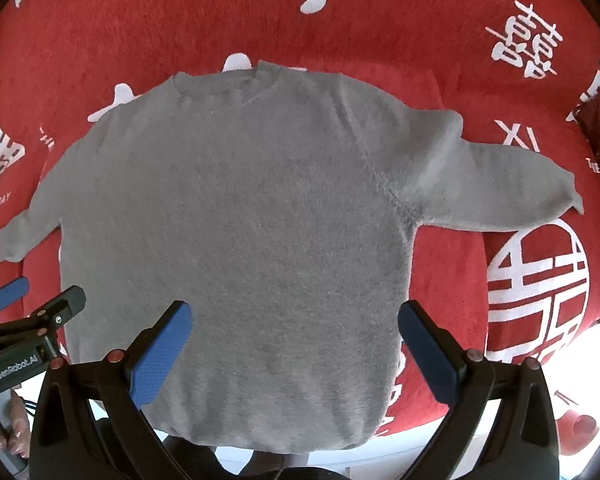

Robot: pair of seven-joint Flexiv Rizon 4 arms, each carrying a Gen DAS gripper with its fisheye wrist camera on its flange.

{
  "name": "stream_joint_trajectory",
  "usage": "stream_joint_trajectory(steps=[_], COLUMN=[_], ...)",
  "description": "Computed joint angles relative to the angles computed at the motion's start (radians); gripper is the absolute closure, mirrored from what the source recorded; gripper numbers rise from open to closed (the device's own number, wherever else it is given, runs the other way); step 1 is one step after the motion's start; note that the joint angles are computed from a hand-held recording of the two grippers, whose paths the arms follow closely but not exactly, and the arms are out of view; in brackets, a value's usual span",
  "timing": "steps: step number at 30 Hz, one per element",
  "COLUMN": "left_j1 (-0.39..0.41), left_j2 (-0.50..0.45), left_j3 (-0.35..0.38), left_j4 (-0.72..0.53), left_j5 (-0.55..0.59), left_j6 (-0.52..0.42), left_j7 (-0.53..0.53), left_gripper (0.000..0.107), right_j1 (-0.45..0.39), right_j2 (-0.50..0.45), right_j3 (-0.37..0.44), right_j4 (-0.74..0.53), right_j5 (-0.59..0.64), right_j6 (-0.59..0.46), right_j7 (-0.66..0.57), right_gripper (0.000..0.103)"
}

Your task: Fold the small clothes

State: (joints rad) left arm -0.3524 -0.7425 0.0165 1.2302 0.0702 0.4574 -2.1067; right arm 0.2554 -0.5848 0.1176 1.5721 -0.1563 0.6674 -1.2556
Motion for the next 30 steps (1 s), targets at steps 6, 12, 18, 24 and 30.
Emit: stream_joint_trajectory(steps=[6, 12, 18, 24, 30], left_j1=[-0.004, -0.004, -0.007, -0.006, 0.006], left_j2=[-0.027, -0.041, -0.049, -0.049, -0.042], left_j3=[-0.002, -0.004, -0.001, -0.001, -0.002], left_j4=[-0.048, -0.069, -0.082, -0.082, -0.07], left_j5=[-0.001, -0.009, -0.009, -0.008, -0.014], left_j6=[-0.036, -0.051, -0.057, -0.054, -0.047], left_j7=[0.007, 0.006, 0.0, 0.0, 0.01], left_gripper=[0.004, 0.004, 0.004, 0.004, 0.004], right_j1=[-0.016, -0.018, -0.018, -0.015, -0.008], right_j2=[-0.01, -0.015, -0.017, -0.022, -0.027], right_j3=[0.003, 0.003, 0.002, 0.003, 0.001], right_j4=[-0.012, -0.016, -0.018, -0.022, -0.028], right_j5=[0.023, 0.028, 0.03, 0.027, 0.021], right_j6=[-0.01, -0.014, -0.017, -0.02, -0.025], right_j7=[-0.016, -0.017, -0.017, -0.022, -0.018], right_gripper=[0.0, 0.0, 0.0, 0.0, 0.0])
